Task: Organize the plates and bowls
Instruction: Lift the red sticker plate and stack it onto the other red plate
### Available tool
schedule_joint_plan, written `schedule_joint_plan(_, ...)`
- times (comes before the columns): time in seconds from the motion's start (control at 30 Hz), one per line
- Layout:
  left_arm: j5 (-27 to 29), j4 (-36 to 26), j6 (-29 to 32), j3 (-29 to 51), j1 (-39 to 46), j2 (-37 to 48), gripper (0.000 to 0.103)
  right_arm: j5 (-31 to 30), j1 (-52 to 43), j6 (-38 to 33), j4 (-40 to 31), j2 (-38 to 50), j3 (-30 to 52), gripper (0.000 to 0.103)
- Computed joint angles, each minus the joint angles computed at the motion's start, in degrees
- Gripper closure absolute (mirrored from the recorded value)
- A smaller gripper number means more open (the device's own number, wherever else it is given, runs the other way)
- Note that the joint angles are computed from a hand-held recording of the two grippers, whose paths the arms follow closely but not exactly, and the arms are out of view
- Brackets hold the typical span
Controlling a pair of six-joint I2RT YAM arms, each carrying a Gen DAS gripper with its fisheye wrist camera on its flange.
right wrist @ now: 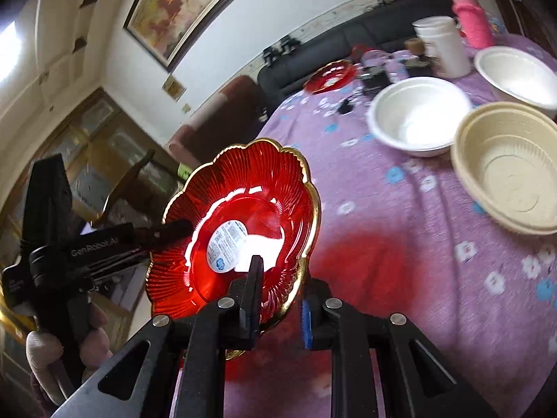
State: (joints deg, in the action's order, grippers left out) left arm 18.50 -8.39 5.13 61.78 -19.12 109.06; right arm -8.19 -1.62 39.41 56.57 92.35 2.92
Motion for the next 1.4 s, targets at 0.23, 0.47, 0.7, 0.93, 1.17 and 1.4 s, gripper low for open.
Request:
schedule_joint_plan(0.23, 4.47, 0.07, 4.92, -4.93, 12.04, -5.45, 0.076, 10.47, 16.82, 2.81, -18.57, -9.17, 8.70, 0.083)
schedule_joint_plan(0.47, 5.01, 0.20, 6.90, -2.61, 19.00, 0.22, 0.075, 12.58, 23.81, 4.25, -21.41, 4.11, 19.44, 0.083)
schedule_joint_plan(0.7, 2.99, -1.77, 6.77, 4.30, 17.81, 9.31, 0.075, 10.41, 20.96, 5.52, -23.06, 12.47, 24.59, 0.083)
schedule_joint_plan(0.93, 1.48, -3.57, 4.90, 9.14, 15.94, 13.70, 0.075, 11.03, 19.90, 4.70, -25.19, 14.00, 26.83, 0.082)
schedule_joint_plan(1.17, 5.31, -5.73, 4.75, 9.63, 17.88, 13.19, 0.055, 18.49, 23.58, 2.38, -31.61, 13.25, 29.52, 0.075)
schedule_joint_plan(1.4, 9.01, -3.04, 6.07, 4.62, 21.43, 7.35, 0.051, 26.73, 27.61, -0.03, -34.19, 6.50, 25.41, 0.070)
